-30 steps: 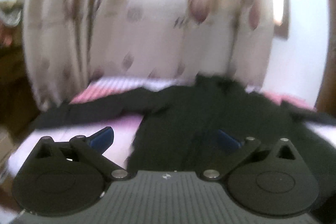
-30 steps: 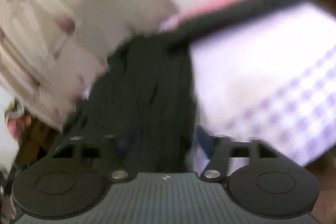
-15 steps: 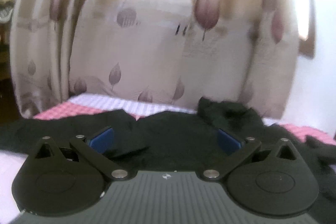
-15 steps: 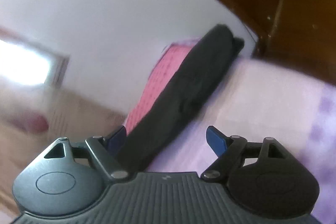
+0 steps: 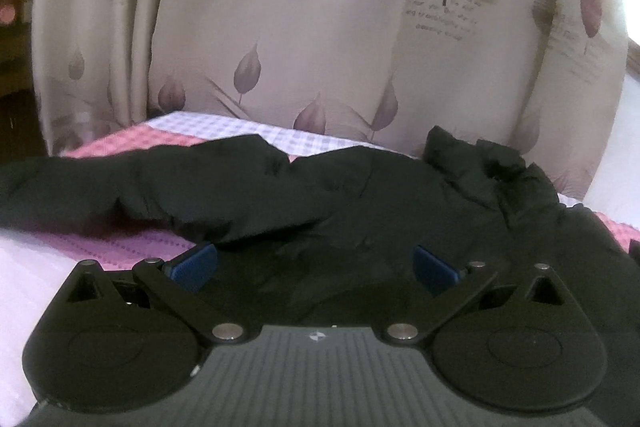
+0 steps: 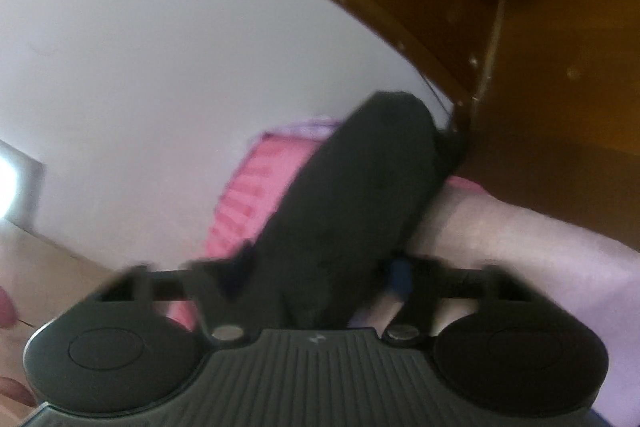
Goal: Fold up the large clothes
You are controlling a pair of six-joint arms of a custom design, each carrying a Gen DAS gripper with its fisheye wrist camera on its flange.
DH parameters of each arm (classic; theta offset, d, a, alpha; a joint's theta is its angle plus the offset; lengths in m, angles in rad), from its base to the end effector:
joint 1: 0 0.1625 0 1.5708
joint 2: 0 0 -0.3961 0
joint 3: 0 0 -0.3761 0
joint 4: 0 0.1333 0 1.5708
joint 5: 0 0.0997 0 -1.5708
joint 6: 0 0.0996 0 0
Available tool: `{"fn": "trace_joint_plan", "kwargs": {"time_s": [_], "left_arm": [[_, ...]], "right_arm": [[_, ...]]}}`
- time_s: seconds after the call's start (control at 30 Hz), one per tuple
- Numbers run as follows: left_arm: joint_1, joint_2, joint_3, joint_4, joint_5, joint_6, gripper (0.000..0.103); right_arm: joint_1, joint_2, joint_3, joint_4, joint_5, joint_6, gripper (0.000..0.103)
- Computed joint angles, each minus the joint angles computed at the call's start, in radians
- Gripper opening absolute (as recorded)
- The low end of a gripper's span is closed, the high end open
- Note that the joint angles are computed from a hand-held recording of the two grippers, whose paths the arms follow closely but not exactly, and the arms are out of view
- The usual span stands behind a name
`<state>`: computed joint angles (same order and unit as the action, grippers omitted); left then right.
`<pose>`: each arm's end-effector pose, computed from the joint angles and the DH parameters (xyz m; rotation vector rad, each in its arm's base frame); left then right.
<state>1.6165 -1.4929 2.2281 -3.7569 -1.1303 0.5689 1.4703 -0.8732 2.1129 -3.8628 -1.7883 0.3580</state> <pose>0.1944 -0.4027 0.3933 0.1263 1.9225 -1.4693 0.0600 -0.5192 0.1488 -0.7664 -2.5443 1.5645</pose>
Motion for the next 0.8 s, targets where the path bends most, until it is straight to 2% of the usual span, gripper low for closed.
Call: {"fn": "trace_joint_plan", "kwargs": {"time_s": [0.07,0.13,0.2,0.3,0.37,0.47,0.67,0.73,0.8], "left_arm": [[-0.004,0.008,0.002,-0.023,0.0,0.011,0.103],[-0.008,0.01,0.007,-0.038,0.002,0.012,0.103],[-0.003,0.003,0.009,-0.034,-0.009,-0.008,0.103],[0.018,-0.006,0.005,-0.035,-0.037,-0.079,0.103],[0.037,-0.013,0.001,-0.028,-0.062,-0.138,0.103],[0.068,-0.029,-0.01,0.01,-0.098,-0.236,0.103],[0.106,-0.04,-0.022,0.029,-0.15,-0.347,0.103],[0.107,-0.037,-0.016,0.0,-0.151,-0.348,0.103],[0.109,-0.035,-0.014,-0.014,-0.162,-0.347,0.103]], "right_arm": [[-0.005,-0.006,-0.01,0.024,0.0,-0.003,0.006],[0.033,-0.023,-0.042,0.087,-0.067,0.029,0.006],[0.09,-0.022,-0.08,0.075,-0.073,0.017,0.006],[0.222,0.0,-0.181,0.092,-0.076,-0.049,0.006],[0.306,0.041,-0.259,0.103,-0.038,-0.084,0.006],[0.431,0.149,-0.404,0.164,0.015,-0.165,0.006],[0.549,0.42,-0.652,0.288,0.227,-0.187,0.006],[0.576,0.516,-0.732,0.336,0.253,-0.192,0.006],[0.599,0.604,-0.803,0.402,0.237,-0.199,0.006]]}}
